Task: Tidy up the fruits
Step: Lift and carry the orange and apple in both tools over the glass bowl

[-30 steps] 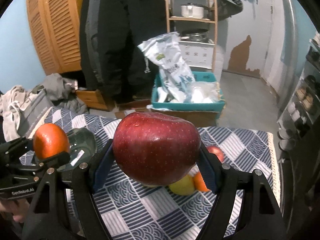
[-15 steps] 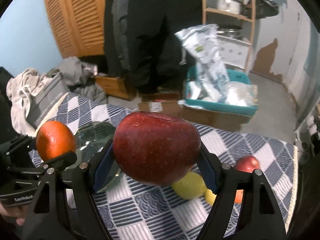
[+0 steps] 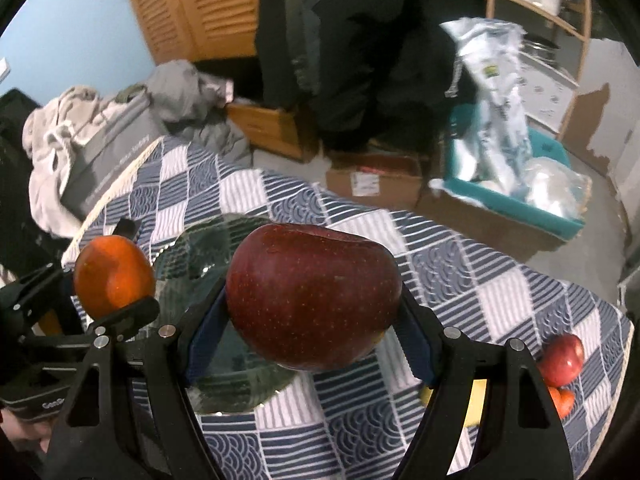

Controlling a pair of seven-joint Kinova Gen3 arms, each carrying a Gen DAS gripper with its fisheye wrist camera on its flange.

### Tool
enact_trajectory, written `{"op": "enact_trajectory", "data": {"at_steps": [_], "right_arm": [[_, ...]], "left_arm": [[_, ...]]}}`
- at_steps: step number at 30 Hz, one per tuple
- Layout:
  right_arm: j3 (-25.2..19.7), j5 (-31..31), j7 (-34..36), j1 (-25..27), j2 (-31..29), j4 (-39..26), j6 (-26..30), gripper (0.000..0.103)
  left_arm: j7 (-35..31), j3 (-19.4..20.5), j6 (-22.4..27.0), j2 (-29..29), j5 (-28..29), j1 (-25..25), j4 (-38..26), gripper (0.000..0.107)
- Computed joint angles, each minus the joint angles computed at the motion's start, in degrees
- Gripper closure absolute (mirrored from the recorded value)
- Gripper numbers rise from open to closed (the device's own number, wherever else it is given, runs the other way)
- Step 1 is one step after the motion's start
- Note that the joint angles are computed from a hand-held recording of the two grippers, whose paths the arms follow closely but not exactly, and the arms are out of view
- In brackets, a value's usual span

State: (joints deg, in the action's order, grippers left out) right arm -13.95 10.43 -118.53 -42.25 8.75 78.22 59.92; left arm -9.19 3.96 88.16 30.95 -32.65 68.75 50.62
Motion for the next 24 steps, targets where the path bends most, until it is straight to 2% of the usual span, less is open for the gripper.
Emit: {"op": "enact_trajectory", "data": {"at_steps": [7,11,24], "right_arm": [[0.09,-2.84,2.88,-1.42,6.08,-3.59,1.19,0.026],[0.62,-5.14,4.58,-1.81,8.91,-5.18,1.85,0.026],[1.88,-7.62,6.93,-2.54,12.83,-4.94,4.3,0.026]], "left_arm": [[4.74,1.34,-3.22,-2.31,4.3,-3.52,8.05,0.041],[5.44,2.33,-3.86,-2.4,5.11,-4.77,9.78,0.041],[7.43,4.7,-10.51,-4.04,12.82,-10.29,17.63,0.041]]}}
